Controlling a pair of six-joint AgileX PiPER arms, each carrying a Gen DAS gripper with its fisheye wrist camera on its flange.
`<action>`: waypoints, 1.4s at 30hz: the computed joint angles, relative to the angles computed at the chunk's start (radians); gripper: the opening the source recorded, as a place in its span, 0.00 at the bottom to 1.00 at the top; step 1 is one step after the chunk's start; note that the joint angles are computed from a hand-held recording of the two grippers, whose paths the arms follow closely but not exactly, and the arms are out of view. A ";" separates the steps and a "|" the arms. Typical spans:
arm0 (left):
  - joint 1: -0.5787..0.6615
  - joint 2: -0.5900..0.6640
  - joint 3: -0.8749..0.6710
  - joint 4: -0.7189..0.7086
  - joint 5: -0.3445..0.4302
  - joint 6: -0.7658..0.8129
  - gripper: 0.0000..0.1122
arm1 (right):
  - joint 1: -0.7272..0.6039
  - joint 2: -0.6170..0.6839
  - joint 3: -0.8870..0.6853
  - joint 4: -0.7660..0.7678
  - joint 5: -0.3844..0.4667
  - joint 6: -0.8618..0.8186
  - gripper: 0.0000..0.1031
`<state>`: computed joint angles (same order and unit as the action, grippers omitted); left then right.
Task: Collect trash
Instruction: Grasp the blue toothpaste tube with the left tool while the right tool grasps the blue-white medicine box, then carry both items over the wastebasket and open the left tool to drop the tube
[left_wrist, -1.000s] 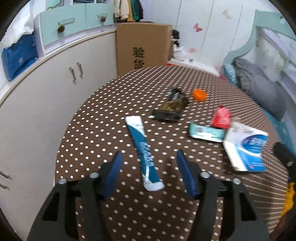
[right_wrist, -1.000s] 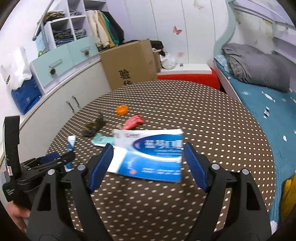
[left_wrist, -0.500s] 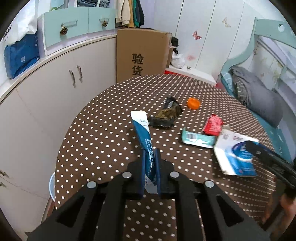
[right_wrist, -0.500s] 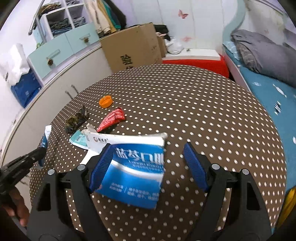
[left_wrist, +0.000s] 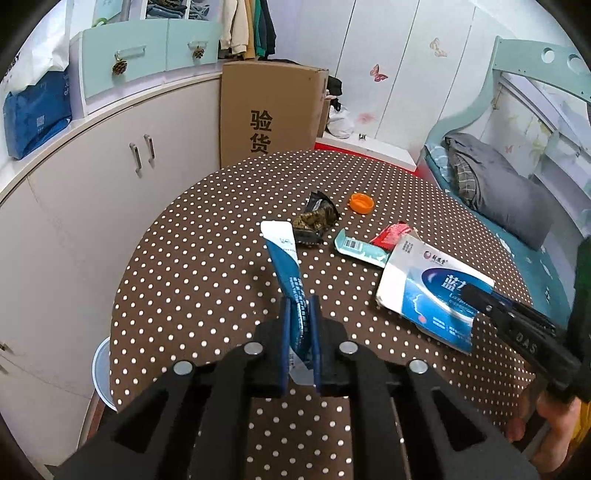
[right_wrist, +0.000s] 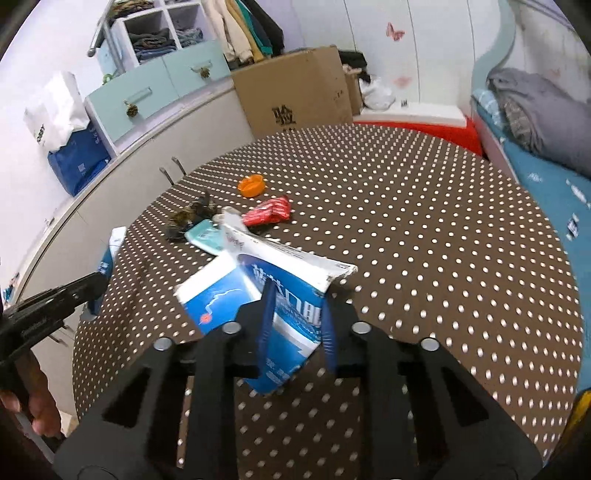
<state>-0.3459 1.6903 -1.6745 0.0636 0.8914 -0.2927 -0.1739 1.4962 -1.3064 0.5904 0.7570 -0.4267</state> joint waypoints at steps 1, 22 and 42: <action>0.002 -0.007 0.007 -0.004 -0.001 0.002 0.09 | 0.001 -0.026 0.024 0.020 -0.004 -0.010 0.16; 0.248 -0.273 0.228 -0.281 -0.053 0.257 0.09 | 0.567 -0.211 0.007 -0.652 -0.143 0.726 0.05; 0.939 -0.119 0.222 -0.669 0.062 0.693 0.09 | 0.997 0.457 -0.773 -0.746 0.058 0.798 0.05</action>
